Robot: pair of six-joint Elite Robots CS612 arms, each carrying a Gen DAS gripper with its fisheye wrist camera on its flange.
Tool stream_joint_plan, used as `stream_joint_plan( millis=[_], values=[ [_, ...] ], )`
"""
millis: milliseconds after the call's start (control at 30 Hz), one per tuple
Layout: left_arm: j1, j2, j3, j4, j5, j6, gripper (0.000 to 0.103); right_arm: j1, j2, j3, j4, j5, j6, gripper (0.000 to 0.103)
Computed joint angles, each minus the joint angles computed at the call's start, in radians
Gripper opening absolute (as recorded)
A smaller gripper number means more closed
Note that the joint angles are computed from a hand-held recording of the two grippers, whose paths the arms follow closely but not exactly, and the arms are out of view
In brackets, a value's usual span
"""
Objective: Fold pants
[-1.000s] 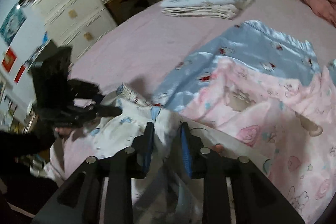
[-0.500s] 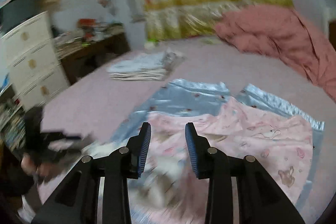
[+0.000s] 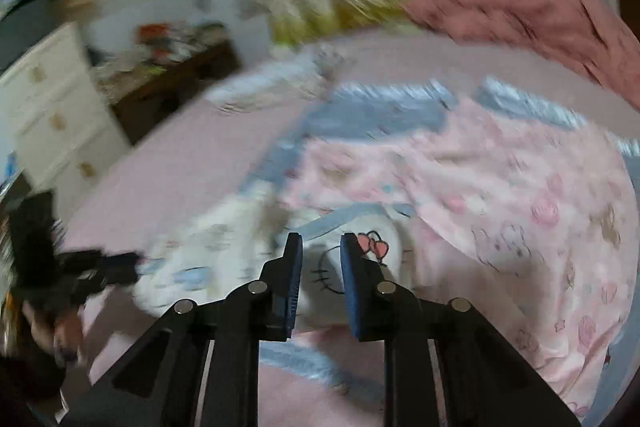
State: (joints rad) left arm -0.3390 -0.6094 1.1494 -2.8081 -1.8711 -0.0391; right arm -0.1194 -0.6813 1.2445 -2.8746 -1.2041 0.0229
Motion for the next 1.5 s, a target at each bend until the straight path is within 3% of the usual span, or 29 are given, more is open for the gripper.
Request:
stream_joint_plan(
  millis=[33, 100, 233, 367, 467, 567, 767, 800, 833, 967, 1167, 1267, 1300, 1333, 1400, 1500],
  values=[
    [-0.003, 0.005, -0.006, 0.020, 0.030, -0.004, 0.032, 0.002, 0.008, -0.020, 0.059, -0.015, 0.002, 0.020],
    [0.006, 0.011, -0.010, 0.005, -0.001, -0.054, 0.032, -0.001, 0.029, -0.045, 0.104, -0.005, 0.031, 0.019],
    [0.013, -0.013, 0.038, -0.100, 0.013, -0.082, 0.029, -0.009, 0.015, 0.005, -0.034, 0.013, 0.065, 0.019],
    [0.028, -0.037, 0.084, -0.138, -0.073, -0.077, 0.024, -0.009, -0.029, 0.088, -0.178, 0.035, 0.026, 0.019],
    [0.023, -0.055, 0.110, -0.126, -0.089, -0.030, 0.019, 0.000, -0.063, 0.123, -0.149, 0.025, -0.060, 0.019],
    [0.010, -0.060, 0.119, -0.115, -0.057, 0.011, 0.019, 0.016, -0.083, 0.147, -0.111, -0.013, -0.136, 0.019],
    [-0.004, -0.043, 0.080, -0.022, -0.025, 0.043, 0.019, 0.026, -0.093, 0.167, -0.092, -0.086, -0.153, 0.019],
    [-0.003, -0.040, 0.078, -0.023, -0.040, 0.041, 0.014, 0.027, -0.091, 0.163, -0.092, -0.096, -0.151, 0.019],
    [-0.002, -0.038, 0.078, -0.029, -0.051, 0.041, 0.002, 0.028, -0.090, 0.162, -0.092, -0.107, -0.155, 0.019],
    [-0.001, -0.046, 0.100, -0.105, -0.041, 0.011, 0.002, 0.034, -0.088, 0.155, -0.068, -0.121, -0.213, 0.019],
    [-0.007, -0.067, 0.127, -0.166, 0.018, 0.033, 0.001, 0.057, -0.069, 0.127, -0.041, -0.191, -0.295, 0.019],
    [-0.016, -0.074, 0.137, -0.182, 0.073, 0.059, 0.001, 0.056, -0.065, 0.118, -0.039, -0.167, -0.299, 0.019],
    [-0.018, -0.074, 0.138, -0.185, 0.090, 0.062, 0.001, 0.057, -0.065, 0.117, -0.040, -0.159, -0.313, 0.017],
    [-0.020, -0.074, 0.139, -0.186, 0.104, 0.059, 0.001, 0.058, -0.065, 0.119, -0.051, -0.158, -0.323, 0.006],
    [-0.020, -0.073, 0.140, -0.176, 0.117, 0.048, 0.001, 0.059, -0.067, 0.129, -0.090, -0.159, -0.312, 0.004],
    [-0.022, -0.075, 0.148, -0.175, 0.155, 0.042, 0.001, 0.064, -0.071, 0.140, -0.145, -0.236, -0.231, 0.003]
  ],
)
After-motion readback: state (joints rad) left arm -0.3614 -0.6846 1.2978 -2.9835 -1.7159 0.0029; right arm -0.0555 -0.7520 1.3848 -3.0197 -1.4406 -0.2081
